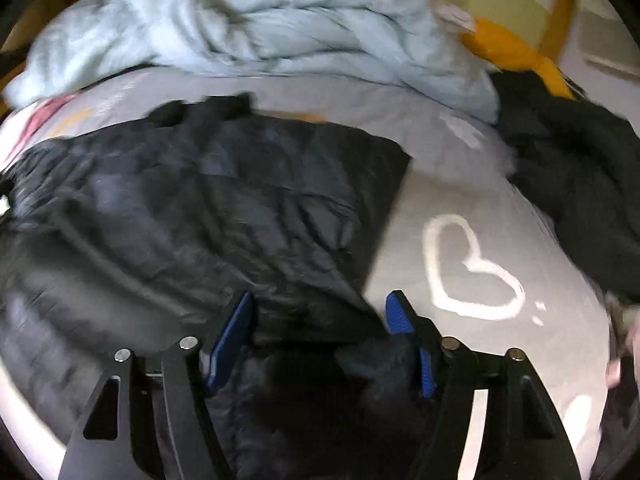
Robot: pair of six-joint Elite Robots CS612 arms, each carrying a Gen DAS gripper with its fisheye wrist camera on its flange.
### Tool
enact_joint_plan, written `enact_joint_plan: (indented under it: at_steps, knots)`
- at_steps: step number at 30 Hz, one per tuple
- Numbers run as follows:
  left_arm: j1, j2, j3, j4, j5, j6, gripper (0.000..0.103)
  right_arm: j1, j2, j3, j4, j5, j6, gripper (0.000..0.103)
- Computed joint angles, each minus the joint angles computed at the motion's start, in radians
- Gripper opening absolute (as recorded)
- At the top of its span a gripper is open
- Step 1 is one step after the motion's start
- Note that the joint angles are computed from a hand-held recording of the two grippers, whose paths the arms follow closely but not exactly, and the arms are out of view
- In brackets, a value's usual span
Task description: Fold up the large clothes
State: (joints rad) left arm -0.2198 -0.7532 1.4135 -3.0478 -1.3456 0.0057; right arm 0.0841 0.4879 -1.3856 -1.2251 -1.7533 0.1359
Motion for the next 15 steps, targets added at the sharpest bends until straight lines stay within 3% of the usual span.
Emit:
enact_joint_plan:
  at_steps: [2,5,8,10,12,13,15]
  knots:
    - [0.001,-0.009,0.014,-0.022,-0.029,0.001,0.065,-0.008,0.002,0.001,0.021,-0.039,0.075,0.064]
    - [-0.008,-0.021,0.024,-0.007,-0.035,0.013,0.067,-0.022,0.006,-0.006,0.056,-0.102,0.137,0.064]
    - [-0.012,-0.026,0.010,0.097,-0.043,-0.004,0.067,-0.047,0.024,-0.056,-0.004,0.007,0.151,0.060]
    - [-0.017,-0.022,-0.019,0.233,-0.006,-0.037,0.067,-0.052,0.032,-0.079,-0.065,0.081,0.118,0.060]
    - [-0.024,-0.006,-0.038,0.270,0.041,-0.037,0.062,-0.056,0.025,-0.074,-0.093,0.207,0.040,0.043]
    - [-0.024,0.001,-0.042,0.264,0.053,-0.035,0.060,-0.060,0.016,-0.061,-0.075,0.283,0.004,0.027]
    - [-0.016,0.014,-0.065,0.282,0.044,-0.053,0.058,-0.058,-0.004,-0.019,-0.026,0.339,-0.032,0.021]
